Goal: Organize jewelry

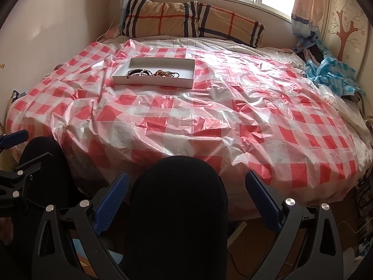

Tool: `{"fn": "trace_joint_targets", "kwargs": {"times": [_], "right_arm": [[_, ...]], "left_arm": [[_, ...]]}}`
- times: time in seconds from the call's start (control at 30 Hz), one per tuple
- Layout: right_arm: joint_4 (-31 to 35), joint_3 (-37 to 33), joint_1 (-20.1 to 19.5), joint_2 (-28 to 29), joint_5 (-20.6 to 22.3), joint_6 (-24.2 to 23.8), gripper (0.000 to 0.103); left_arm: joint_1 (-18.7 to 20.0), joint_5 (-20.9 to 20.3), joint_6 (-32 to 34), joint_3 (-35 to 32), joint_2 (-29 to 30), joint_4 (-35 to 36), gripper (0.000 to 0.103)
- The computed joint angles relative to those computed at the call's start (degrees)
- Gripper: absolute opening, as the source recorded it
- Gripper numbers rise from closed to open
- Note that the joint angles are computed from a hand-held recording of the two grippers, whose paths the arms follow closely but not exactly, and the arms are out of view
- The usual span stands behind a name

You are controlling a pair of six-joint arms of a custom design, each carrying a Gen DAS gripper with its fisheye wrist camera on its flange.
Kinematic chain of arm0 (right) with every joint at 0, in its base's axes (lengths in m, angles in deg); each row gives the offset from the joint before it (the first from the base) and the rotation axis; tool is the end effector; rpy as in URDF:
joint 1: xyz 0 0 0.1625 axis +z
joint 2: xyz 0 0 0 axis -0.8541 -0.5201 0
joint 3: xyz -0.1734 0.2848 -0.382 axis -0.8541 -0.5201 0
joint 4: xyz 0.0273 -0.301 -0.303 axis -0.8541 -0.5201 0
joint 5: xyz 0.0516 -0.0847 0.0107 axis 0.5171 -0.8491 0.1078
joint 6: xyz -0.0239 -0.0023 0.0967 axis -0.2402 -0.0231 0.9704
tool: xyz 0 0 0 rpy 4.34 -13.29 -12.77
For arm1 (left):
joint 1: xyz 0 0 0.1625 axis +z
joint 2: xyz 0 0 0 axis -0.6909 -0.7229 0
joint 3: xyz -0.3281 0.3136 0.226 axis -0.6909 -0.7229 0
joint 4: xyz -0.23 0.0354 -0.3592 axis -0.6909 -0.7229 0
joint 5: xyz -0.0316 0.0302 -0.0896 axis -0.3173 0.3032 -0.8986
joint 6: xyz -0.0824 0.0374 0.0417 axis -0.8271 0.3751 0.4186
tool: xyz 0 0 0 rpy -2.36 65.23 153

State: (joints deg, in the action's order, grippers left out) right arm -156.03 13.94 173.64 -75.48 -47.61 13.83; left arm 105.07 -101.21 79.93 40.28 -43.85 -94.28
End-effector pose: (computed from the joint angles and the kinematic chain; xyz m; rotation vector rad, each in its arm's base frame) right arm 0.3721 -0.6189 -0.0110 0.9410 -2.2556 0.6464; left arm -0.0425 -0.5384 0.3091 0.0986 2.1115 -0.9442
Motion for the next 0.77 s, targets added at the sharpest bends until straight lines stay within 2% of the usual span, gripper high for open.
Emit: {"fn": "trace_joint_targets", "kwargs": {"times": [0.33, 0.43, 0.57, 0.77], "right_arm": [[-0.14, 0.18, -0.13, -0.09, 0.09, -0.10, 0.095], [-0.32, 0.31, -0.10, -0.22, 0.16, -0.15, 0.095], [-0.47, 0.63, -0.02, -0.52, 0.17, 0.07, 0.095], [-0.50, 0.71, -0.07, -0.57, 0.24, 0.01, 0.095]], "left_arm": [[-1.38, 0.86, 3.48, 1.50, 0.70, -4.75, 0.095], [-1.25, 0.05, 2.96, 1.35, 0.63, -3.69, 0.095], [-0.24, -1.91, -1.26, 0.45, -0.43, 2.41, 0.095], [-0.04, -0.96, -2.49, 0.62, -0.09, 3.20, 0.095]]}}
